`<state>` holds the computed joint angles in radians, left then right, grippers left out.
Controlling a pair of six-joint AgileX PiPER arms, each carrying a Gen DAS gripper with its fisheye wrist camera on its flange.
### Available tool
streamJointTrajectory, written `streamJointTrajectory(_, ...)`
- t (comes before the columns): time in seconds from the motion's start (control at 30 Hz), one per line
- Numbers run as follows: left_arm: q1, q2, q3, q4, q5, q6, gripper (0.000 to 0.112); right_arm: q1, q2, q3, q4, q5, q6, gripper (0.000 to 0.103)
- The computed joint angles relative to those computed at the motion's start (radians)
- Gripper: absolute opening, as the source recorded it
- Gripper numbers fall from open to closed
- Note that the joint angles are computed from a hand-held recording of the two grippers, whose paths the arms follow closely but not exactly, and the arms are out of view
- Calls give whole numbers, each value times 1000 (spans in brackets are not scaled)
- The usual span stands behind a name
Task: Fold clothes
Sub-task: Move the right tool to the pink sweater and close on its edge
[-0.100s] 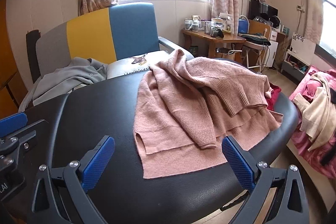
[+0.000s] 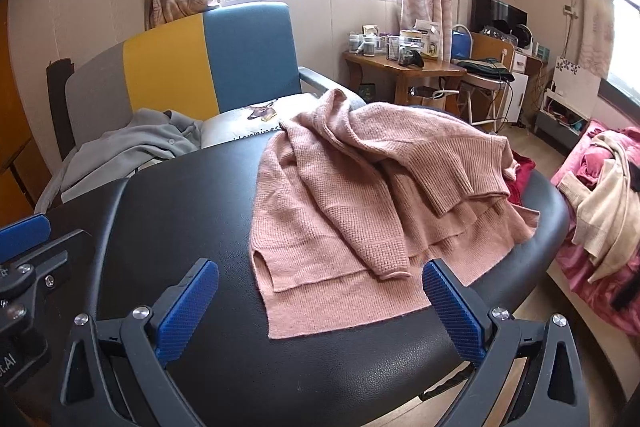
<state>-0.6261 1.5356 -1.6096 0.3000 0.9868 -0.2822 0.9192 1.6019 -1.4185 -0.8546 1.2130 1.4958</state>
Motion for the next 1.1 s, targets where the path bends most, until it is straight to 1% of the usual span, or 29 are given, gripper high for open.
streamJointTrajectory(0.07,14,-14,26,-21,-27,4,55,2,-20,40,-6,-25,21,103)
streamJointTrajectory(0.13,21,-32,104,-28,-94,24,56,3,-39,79,-14,-49,43,103)
streamJointTrajectory(0.17,36,-27,138,-69,-115,62,57,4,-49,98,-17,-61,54,103)
streamJointTrajectory(0.2,52,-17,168,-113,-133,106,57,4,-75,147,-29,-97,86,103)
streamJointTrajectory(0.23,83,8,169,-196,-126,177,57,-13,-91,193,-34,-154,110,103)
streamJointTrajectory(0.3,156,66,164,-369,-81,318,57,-54,-115,280,-52,-270,155,103)
streamJointTrajectory(0.33,180,86,177,-407,-68,349,57,-68,-126,325,-73,-322,184,103)
streamJointTrajectory(0.37,187,106,186,-405,-59,342,57,-87,-133,355,-85,-362,190,103)
streamJointTrajectory(0.4,191,118,208,-392,-66,336,57,-110,-134,371,-96,-388,182,103)
streamJointTrajectory(0.5,198,133,291,-337,-125,308,57,-186,-125,394,-160,-446,168,103)
streamJointTrajectory(0.53,206,138,311,-336,-139,309,57,-217,-113,382,-184,-456,155,103)
streamJointTrajectory(0.63,234,111,376,-376,-201,344,57,-344,-55,295,-181,-518,8,102)
streamJointTrajectory(0.67,237,107,389,-383,-214,352,59,-385,-30,256,-156,-543,-62,98)
streamJointTrajectory(0.7,244,103,403,-404,-227,371,61,-425,-2,214,-122,-567,-141,91)
streamJointTrajectory(0.77,275,106,413,-507,-231,453,77,-488,97,91,-20,-576,-305,82)
streamJointTrajectory(0.8,291,101,429,-562,-239,495,79,-515,151,20,35,-569,-389,80)
streamJointTrajectory(0.83,296,95,443,-585,-245,516,83,-540,207,-57,90,-554,-475,80)
streamJointTrajectory(0.87,297,84,447,-586,-236,520,84,-562,265,-138,141,-533,-553,79)
streamJointTrajectory(0.9,293,70,463,-582,-242,520,85,-583,304,-184,178,-526,-592,79)
streamJointTrajectory(1.0,284,33,537,-604,-295,559,89,-638,372,-219,194,-562,-569,81)
streamJointTrajectory(1.1,286,13,584,-643,-321,613,99,-664,419,-240,176,-581,-530,83)
